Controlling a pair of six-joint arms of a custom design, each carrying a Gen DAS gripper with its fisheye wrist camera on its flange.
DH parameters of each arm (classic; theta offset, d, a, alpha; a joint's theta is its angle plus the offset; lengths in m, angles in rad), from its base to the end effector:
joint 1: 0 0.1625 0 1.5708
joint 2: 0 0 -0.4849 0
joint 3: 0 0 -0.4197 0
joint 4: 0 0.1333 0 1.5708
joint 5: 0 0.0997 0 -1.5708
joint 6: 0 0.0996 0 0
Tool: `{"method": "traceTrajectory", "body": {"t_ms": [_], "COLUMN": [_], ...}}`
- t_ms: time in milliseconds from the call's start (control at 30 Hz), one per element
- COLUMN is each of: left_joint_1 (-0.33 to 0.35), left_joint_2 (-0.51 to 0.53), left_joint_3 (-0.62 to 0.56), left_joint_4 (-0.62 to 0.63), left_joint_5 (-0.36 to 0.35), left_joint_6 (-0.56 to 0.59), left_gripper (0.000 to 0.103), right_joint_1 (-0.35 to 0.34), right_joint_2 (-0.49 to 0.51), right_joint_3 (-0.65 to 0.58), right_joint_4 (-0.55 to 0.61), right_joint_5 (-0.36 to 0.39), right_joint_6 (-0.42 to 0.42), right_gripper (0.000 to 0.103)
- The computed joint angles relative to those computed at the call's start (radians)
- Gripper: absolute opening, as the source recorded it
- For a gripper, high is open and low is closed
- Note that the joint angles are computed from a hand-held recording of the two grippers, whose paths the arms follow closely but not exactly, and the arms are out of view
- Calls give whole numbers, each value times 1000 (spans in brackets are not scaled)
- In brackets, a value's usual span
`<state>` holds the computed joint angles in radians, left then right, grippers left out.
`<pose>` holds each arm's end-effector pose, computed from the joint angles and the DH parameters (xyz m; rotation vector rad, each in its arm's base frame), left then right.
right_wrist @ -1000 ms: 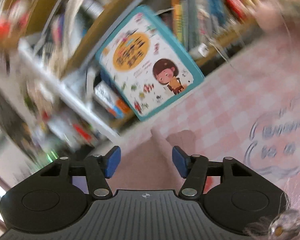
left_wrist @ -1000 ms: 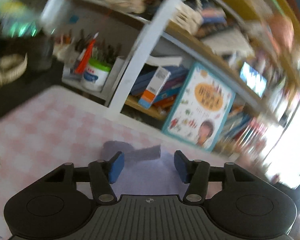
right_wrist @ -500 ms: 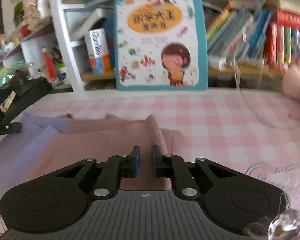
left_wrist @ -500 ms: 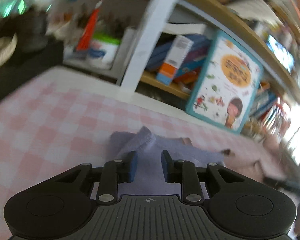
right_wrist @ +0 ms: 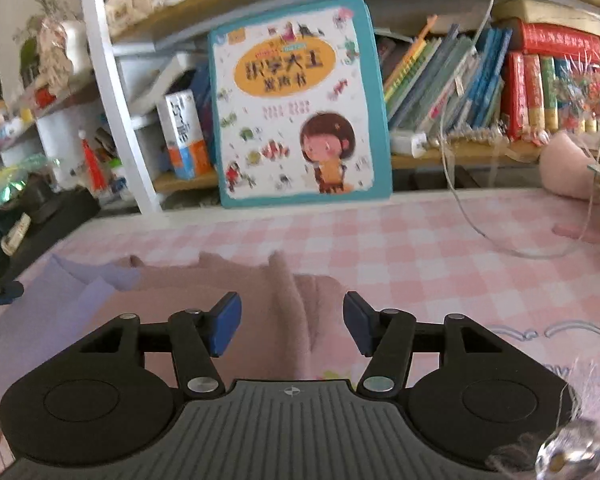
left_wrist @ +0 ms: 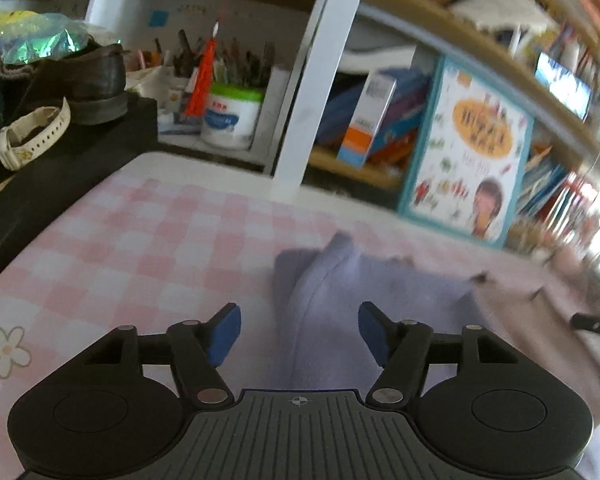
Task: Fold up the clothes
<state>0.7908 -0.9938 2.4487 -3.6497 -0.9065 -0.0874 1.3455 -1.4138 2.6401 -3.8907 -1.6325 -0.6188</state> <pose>-0.1709 -0.4496 0.1466 0.6036 2.5154 -1.1251 0.0454 -0.3712 0.2893 0.4144 -2.3039 1.2700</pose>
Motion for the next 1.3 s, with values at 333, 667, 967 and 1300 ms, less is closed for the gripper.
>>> {"method": "traceTrajectory", "body": {"t_ms": [333,667,967,1300], "left_joint_1": [14,35,54,52], "left_joint_2": [-20,-31,-47,-148], "left_joint_3": [-11,30,38,109], "left_joint_4": [43,-2,18,49], "left_joint_5": [-45,-112,-177,-153], "left_joint_6": [-76,-96,-133,-149], "left_gripper": [18,51,34,33], "right_joint_1": [-75,-141,-164,-128], "right_joint_2": [-114,-159,-179,-200], "right_joint_3": [12,27,38,95], "right_joint_4": [156,257,318,342], "right_joint_5": [139,175,236,236], "right_joint_6": [90,149,196,181], "right_gripper": [6,43,27,27]}}
